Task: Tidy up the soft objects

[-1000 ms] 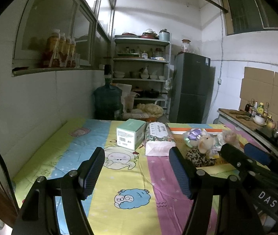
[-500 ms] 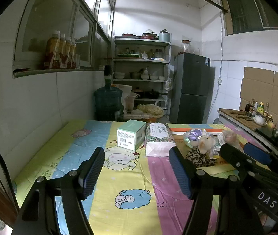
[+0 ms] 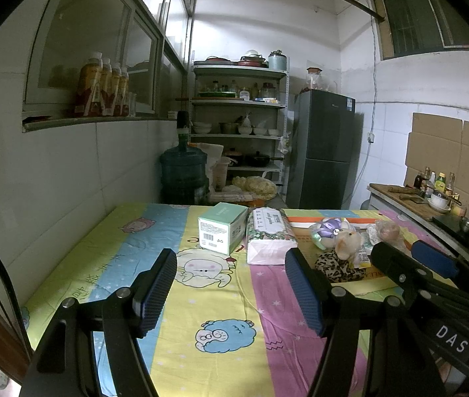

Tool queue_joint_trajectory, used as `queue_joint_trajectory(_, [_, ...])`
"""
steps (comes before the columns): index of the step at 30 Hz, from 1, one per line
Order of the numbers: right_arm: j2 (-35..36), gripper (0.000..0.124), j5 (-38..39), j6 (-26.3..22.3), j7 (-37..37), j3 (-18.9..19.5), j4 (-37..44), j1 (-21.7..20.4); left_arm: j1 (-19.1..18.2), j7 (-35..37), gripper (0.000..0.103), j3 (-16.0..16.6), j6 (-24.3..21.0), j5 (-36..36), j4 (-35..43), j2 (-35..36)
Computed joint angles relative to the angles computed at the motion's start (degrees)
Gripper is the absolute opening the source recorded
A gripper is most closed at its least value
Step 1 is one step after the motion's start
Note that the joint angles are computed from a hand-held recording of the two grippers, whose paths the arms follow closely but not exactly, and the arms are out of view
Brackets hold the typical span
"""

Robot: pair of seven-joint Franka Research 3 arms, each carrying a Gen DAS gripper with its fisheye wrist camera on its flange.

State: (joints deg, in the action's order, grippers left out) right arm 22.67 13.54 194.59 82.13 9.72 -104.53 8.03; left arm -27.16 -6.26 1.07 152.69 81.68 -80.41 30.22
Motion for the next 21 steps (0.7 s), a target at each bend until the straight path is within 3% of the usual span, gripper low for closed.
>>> queue_joint_trajectory(21, [0.19,0.07,0.07,0.07,-0.11,-0.34,0.23,0.5,0.19,-0.17,0.068,-0.03,0.09,0.28,-0.3,-0.31])
